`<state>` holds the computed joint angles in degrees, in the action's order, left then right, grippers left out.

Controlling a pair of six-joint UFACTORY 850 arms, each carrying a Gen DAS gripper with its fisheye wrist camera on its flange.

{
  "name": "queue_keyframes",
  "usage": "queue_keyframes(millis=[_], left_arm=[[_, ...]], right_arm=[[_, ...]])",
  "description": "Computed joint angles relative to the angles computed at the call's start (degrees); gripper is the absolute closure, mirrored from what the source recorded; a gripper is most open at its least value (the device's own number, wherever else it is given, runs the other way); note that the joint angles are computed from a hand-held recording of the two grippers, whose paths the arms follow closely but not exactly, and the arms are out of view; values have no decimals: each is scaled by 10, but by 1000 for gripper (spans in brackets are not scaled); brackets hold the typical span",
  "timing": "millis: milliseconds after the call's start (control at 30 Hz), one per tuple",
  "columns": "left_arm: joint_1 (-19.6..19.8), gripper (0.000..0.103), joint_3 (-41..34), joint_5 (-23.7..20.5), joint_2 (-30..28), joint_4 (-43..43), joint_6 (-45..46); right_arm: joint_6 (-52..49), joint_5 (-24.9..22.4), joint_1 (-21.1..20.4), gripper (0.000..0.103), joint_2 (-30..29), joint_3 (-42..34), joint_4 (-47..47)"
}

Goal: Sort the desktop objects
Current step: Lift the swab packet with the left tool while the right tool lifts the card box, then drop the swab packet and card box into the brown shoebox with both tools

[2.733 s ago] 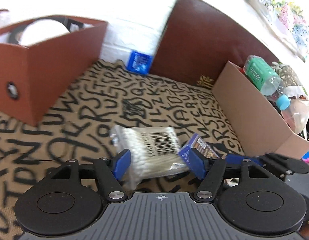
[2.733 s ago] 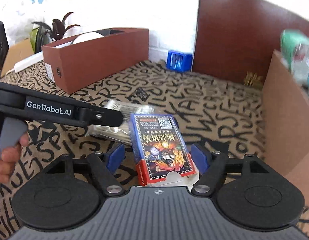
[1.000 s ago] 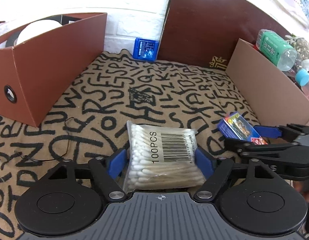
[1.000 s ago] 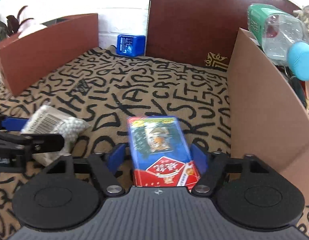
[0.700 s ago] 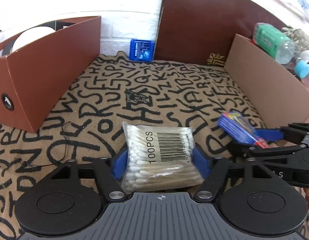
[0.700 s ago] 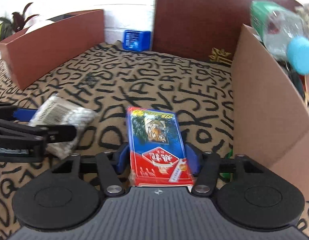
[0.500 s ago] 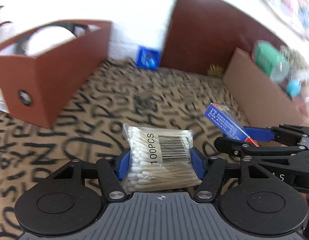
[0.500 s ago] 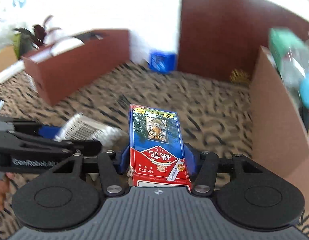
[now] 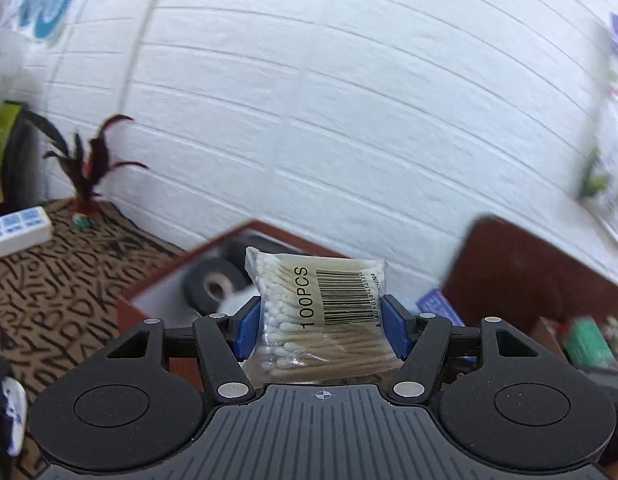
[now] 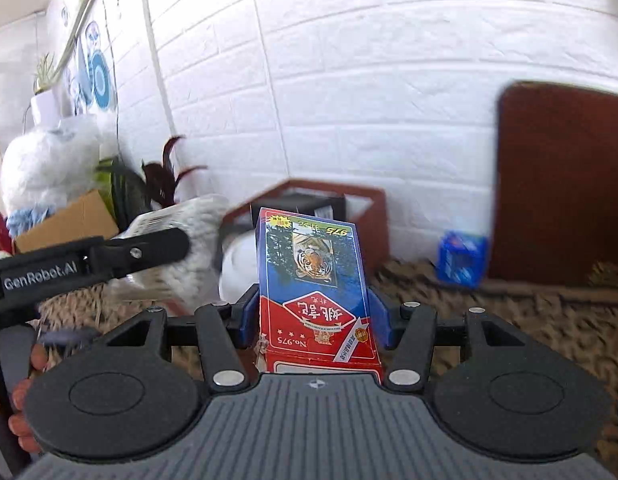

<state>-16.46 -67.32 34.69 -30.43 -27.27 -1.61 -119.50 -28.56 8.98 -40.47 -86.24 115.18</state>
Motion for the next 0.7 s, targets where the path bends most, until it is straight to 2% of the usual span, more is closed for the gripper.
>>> queue_keyframes(millis=[200, 267, 467, 600, 700], left_arm=[[39, 39, -60, -36, -41, 2, -13], [46, 39, -76, -47, -55, -6, 9], [73, 39, -112, -76, -87, 54, -35], [82, 38, -132, -92, -105, 77, -37], [85, 20, -134, -85, -109, 96, -58]], right_arm=[[130, 28, 22, 43, -98, -147, -17], [157, 51, 29, 43, -130, -196, -21], [245, 116, 47, 42, -219, -335, -87], [380, 127, 54, 40, -271, -420, -193], [521, 133, 59, 32, -312, -489, -345]])
